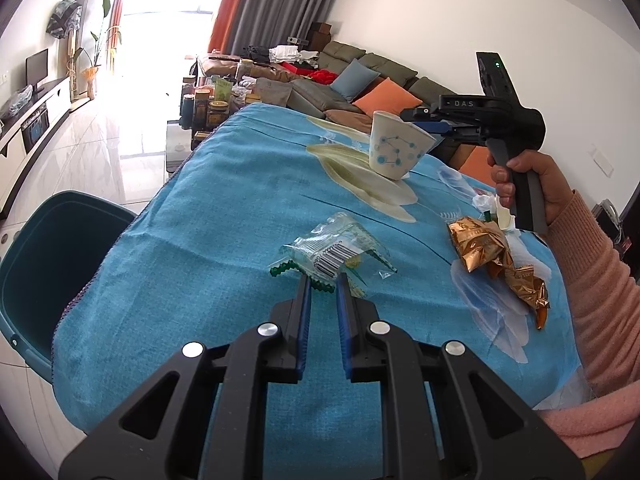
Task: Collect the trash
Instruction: 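Carry the plastic packet and paper cup to the teal bin and release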
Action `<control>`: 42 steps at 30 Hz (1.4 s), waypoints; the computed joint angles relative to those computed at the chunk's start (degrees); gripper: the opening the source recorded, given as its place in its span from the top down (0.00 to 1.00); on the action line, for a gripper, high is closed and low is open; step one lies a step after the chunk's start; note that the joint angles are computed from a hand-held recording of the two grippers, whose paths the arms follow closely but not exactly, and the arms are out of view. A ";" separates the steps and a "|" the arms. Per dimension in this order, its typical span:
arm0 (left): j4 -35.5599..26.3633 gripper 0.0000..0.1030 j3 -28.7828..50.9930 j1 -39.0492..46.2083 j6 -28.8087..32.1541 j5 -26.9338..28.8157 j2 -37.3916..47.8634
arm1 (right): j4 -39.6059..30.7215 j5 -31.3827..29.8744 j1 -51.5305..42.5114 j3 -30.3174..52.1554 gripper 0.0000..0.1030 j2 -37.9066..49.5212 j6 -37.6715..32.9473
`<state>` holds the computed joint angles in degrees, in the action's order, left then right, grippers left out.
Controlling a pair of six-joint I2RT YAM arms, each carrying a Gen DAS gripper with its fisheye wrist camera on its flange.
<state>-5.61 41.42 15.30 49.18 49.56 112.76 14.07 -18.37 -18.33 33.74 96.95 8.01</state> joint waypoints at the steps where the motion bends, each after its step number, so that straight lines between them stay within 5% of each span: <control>1: 0.08 0.87 0.02 -0.06 -0.11 -0.03 0.03 | -0.39 0.59 0.07 0.04 0.72 -0.03 -0.42; 4: 0.18 0.87 0.04 -0.08 -0.31 0.00 -0.07 | -1.24 2.03 0.38 0.19 0.90 0.25 -1.69; 7: 0.19 0.87 -0.27 0.16 0.07 0.04 -0.46 | -0.16 3.73 0.88 -1.15 0.95 -0.21 -2.30; 19: 0.89 0.87 -1.85 2.34 0.33 0.79 -3.99 | 4.92 3.62 3.43 -11.90 0.97 -12.81 0.62; 28: -1.46 0.87 -1.23 6.48 2.23 1.99 -6.47 | 7.98 3.47 13.99 -20.39 0.97 -25.64 7.89; 42: -3.88 0.87 0.69 13.28 4.54 2.06 -7.62 | 26.56 7.04 31.68 -22.67 0.97 -13.60 20.21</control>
<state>-9.49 42.11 28.58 53.72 51.63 105.14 40.63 -11.33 13.36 11.07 83.35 28.22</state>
